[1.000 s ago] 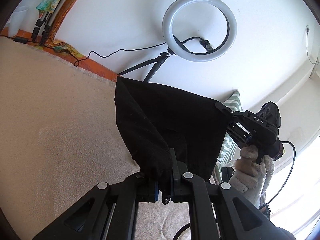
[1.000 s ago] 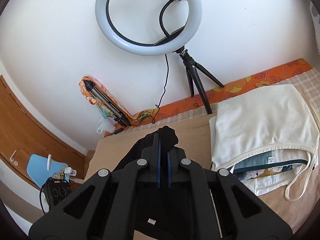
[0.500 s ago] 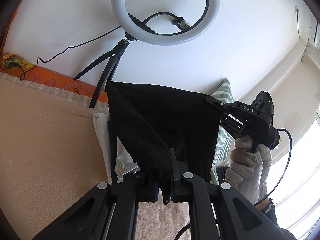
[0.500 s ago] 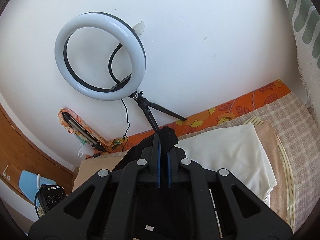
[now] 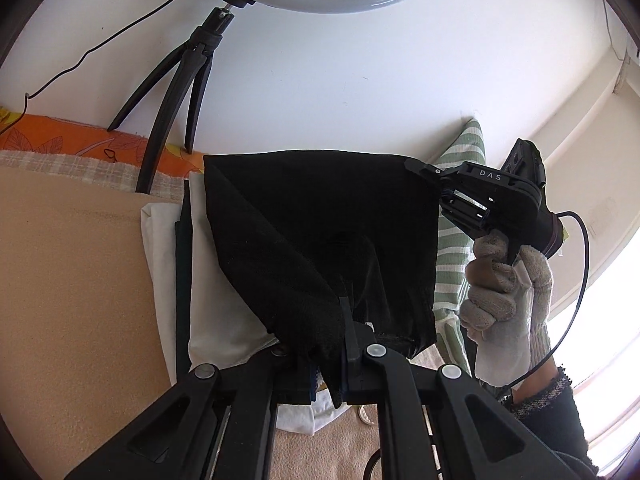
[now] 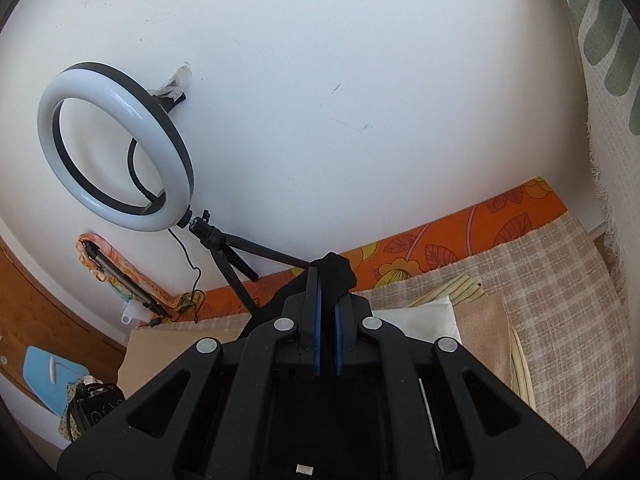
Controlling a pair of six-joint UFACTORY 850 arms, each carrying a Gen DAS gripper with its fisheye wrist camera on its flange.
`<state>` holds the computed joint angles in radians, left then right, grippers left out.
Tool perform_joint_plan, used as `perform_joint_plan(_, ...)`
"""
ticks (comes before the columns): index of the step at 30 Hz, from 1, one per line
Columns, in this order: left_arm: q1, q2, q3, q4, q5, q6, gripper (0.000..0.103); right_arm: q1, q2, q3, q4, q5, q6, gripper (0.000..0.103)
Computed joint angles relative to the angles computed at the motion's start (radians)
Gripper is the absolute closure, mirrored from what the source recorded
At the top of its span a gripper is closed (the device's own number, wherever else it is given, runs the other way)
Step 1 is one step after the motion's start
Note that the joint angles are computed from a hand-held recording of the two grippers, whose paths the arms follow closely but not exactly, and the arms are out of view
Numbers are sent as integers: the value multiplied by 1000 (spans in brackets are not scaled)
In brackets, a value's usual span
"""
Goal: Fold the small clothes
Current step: 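Lift and carry the bundle with both tools onto the white clothes pile, then open both tools to release the bundle on the pile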
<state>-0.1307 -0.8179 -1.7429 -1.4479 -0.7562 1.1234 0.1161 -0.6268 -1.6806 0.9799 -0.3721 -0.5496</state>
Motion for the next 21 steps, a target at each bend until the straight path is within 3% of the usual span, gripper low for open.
perform_joint_plan(2, -1, 9, 15, 14, 12, 7, 98, -7, -15, -4, -24, 2, 16, 97)
perform_joint_plan(3, -1, 14, 23, 22, 15, 13, 91, -10, -19, -4, -45, 6, 40, 96)
perform_joint_plan(4, -2, 21, 32, 31, 18, 17, 77, -10, -20, -3, -108, 24, 104, 95)
perform_joint_plan(7, -5, 57, 72, 63, 39, 24, 56, -4, -12, 5, -328, 76, 307, 72)
perform_joint_plan(8, -6, 72, 89, 70, 52, 34, 52, -3, -4, 13, -359, 88, 341, 58)
perform_joint_plan(9, -8, 87, 105, 69, 66, 51, 45, -3, 7, 26, -365, 103, 348, 50)
perform_joint_plan(12, -14, 127, 149, 57, 103, 107, 35, -4, 38, 58, -383, 130, 372, 42)
perform_joint_plan(15, -21, 150, 166, 95, 129, 104, 24, 0, 70, 88, -387, 137, 379, 42)
perform_joint_plan(21, -20, 188, 201, 141, 160, 65, 19, 31, 136, 149, -634, 151, 597, 42)
